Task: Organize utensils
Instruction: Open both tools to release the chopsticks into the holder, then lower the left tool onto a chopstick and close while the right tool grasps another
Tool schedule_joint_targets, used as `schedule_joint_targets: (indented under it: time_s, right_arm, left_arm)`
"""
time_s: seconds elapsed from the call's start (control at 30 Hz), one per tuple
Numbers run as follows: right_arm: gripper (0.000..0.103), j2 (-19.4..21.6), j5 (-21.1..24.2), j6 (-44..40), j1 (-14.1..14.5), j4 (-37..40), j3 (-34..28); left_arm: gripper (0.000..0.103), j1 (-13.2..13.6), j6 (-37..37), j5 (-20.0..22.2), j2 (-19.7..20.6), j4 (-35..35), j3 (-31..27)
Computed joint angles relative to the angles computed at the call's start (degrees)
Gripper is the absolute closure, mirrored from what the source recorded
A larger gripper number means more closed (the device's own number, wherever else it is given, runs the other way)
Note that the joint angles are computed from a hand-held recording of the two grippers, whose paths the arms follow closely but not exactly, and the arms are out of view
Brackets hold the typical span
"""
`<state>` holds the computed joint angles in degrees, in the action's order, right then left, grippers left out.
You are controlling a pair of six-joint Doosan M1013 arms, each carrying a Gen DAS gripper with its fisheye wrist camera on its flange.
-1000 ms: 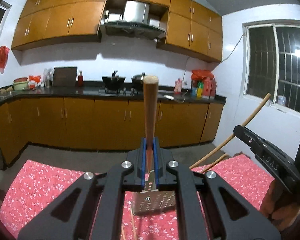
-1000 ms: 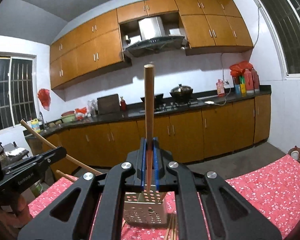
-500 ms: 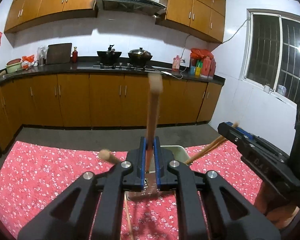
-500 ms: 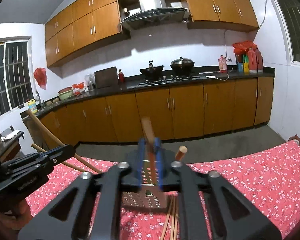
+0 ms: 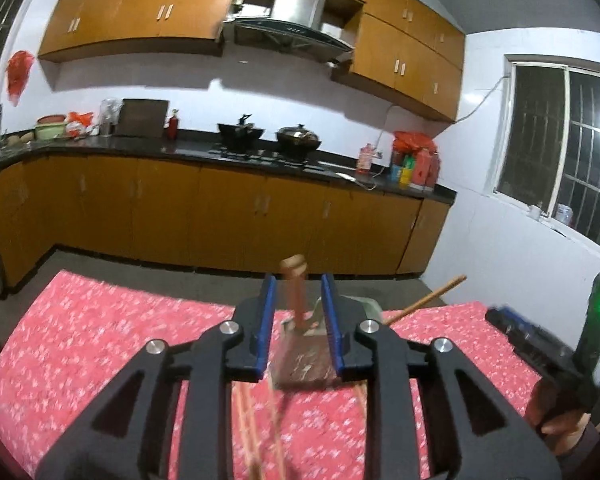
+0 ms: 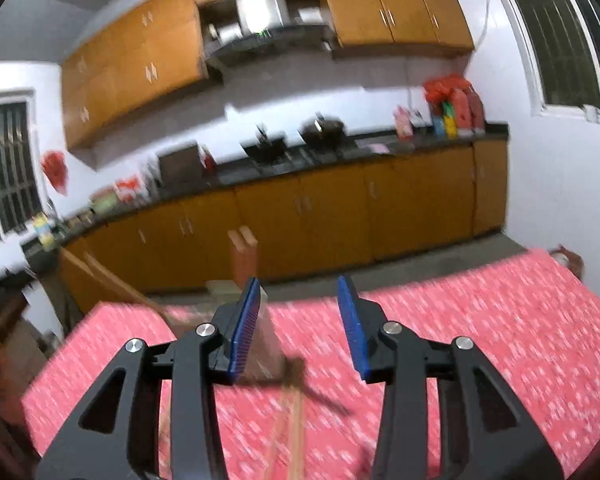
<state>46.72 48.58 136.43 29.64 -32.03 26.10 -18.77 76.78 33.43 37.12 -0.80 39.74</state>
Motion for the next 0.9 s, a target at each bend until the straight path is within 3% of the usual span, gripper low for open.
schedule_joint_targets:
  time_s: [0.1,0.17,0.23,0.37,0.43,0.67,0.9]
  right_arm:
    - [0.061,1.09,5.48,-2.17,-0.74,6.45,-0.19]
    - [0.062,1.38,6.5,-2.55,-1.24,11.2,0.25]
    - [0.063,1.56,6.46,-3.61,-1.33,14.8,0.84]
    - [0.079,3.66,9.67,-9.95,-0.85,19.37,-1.79]
    - [0.079,4.8,11.78,-12.22,-0.74,21.02,-3.2]
    - [0.082,8.18,17.51,-14.82,-0.61,22.11,-7.81]
    - [0.086,10.51,20.92,-16.39,-0.45,21.71,-11.45]
  left_arm:
    - [0.078,1.04,-1.31,-0.96,-1.41,-4.05,3.46]
    - [0.079,1.53,-1.68,0.24,-0.89,-7.36,2.38]
    - [0.079,1.3,-2.32,-0.04,-0.79,-6.15,1.95]
    - [0.079,0.4,-2.79,1.43,-0.37,1.07,1.7]
    - [0.079,-0.21,-3.68,4.52,0.4,6.54,1.52]
    - [0.08,0.07,-1.8,17.41,4.51,6.77,-0.59]
    - [0.08,0.87,1.03,21.61,6.13,1.09,-0.98]
